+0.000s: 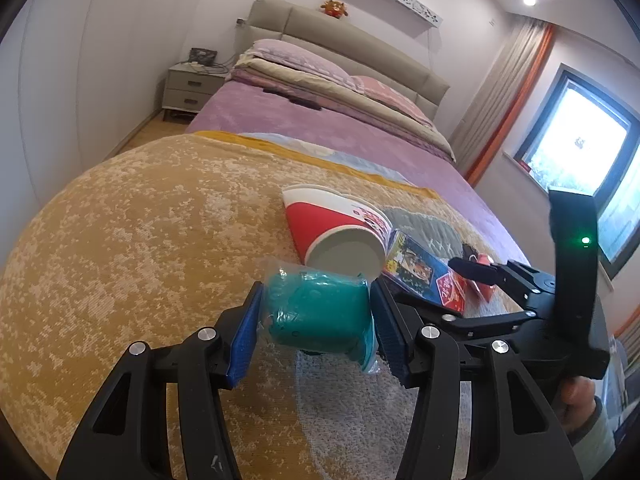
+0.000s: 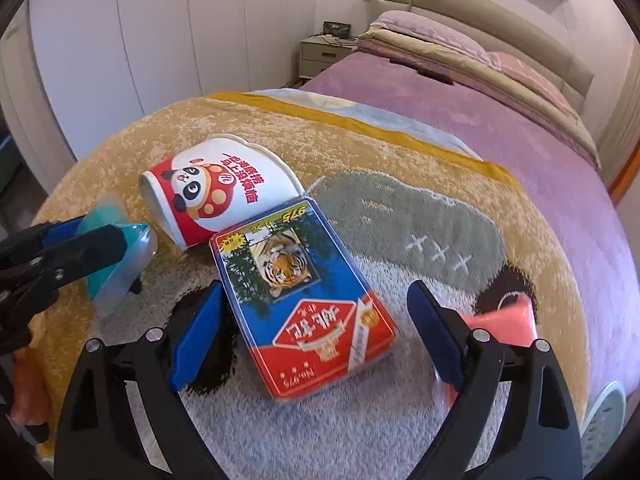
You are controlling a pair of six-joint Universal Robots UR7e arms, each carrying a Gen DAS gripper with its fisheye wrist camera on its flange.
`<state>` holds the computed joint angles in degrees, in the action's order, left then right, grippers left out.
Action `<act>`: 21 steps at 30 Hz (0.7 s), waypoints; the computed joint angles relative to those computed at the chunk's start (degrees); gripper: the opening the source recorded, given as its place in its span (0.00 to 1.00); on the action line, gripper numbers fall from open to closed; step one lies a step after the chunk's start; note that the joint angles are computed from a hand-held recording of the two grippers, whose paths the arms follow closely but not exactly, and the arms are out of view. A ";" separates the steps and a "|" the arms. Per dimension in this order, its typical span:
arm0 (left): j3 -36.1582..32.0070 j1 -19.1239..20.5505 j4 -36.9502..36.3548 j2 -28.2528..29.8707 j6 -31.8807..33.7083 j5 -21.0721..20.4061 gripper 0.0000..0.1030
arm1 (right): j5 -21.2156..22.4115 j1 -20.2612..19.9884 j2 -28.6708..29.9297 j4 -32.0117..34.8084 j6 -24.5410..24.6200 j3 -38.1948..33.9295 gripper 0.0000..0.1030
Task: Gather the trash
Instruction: 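Grasp the tiger-print card box with the right tool while the left tool holds the teal pack, then carry the teal pack and card box over the teal basket and open both tools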
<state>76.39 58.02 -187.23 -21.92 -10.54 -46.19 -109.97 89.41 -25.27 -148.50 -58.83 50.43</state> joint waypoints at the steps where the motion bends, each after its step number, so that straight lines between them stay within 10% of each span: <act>1: 0.04 0.00 -0.05 0.00 0.11 0.04 0.50 | -0.29 0.09 0.04 -1.20 -0.49 0.55 0.84; 11: -0.26 -0.08 -0.26 0.44 0.92 -0.50 0.50 | 0.63 -0.12 -3.78 -5.71 -2.22 8.46 0.68; 21: -0.25 -0.74 -2.01 1.17 4.20 -0.59 0.50 | -0.55 -2.46 -14.11 -18.87 6.02 25.59 0.66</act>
<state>76.14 57.28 -189.25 -20.75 -6.34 -46.78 -110.52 86.95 -39.38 -167.37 -52.81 76.01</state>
